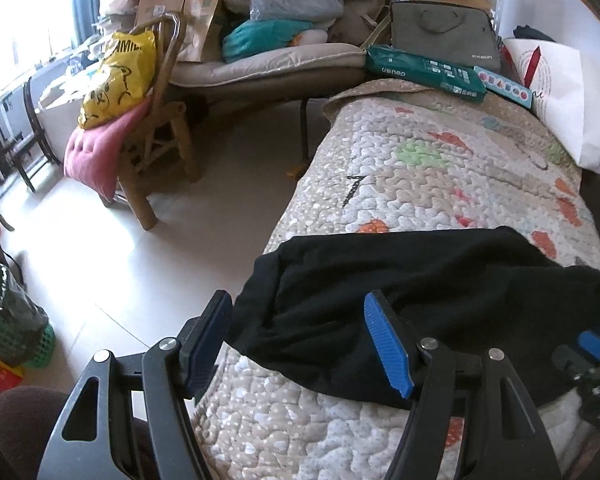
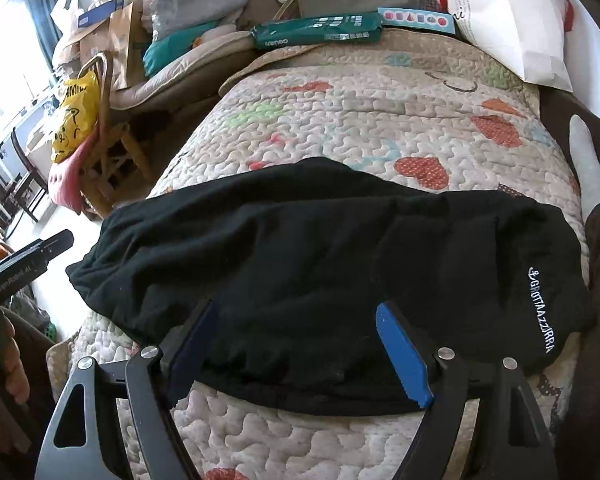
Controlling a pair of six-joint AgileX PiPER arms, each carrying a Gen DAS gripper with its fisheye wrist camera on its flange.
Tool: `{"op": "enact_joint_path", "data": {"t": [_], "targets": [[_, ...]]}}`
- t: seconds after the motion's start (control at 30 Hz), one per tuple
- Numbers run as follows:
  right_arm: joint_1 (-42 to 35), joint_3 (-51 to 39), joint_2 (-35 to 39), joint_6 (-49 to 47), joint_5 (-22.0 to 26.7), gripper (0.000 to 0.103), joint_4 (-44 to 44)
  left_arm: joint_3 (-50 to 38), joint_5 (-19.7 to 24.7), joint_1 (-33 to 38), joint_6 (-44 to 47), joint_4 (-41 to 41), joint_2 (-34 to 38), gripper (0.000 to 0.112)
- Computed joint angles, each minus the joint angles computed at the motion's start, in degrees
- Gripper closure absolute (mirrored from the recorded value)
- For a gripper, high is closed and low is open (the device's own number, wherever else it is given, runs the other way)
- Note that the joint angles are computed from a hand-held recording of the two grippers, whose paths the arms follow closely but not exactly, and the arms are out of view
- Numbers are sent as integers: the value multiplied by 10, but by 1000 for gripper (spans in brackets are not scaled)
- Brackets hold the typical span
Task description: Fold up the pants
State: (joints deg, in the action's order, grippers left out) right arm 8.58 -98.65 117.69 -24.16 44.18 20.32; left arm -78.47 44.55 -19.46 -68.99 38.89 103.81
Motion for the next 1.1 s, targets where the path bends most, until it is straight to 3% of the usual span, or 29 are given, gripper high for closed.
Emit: {"op": "enact_joint_path", "data": {"t": [0.3,0.43,0.7,0.9,1.1], "targets": [[17,23,-13,-1,-18,17,-23,36,-14,-29,-7,19,-35,44],[30,22,-7,16,-28,17,-51,31,-30,-25,65,-56,-29,44],[52,37,0,40,-60,18,-97,11,-41,-24,115,-110,-14,44],[62,55,-7,46,-93,18,-119,8,-45,-19,120,-115,-11,44],[64,54,-6,37,-95,17,-116,-1,-36,-17,115,-112,2,44]]}}
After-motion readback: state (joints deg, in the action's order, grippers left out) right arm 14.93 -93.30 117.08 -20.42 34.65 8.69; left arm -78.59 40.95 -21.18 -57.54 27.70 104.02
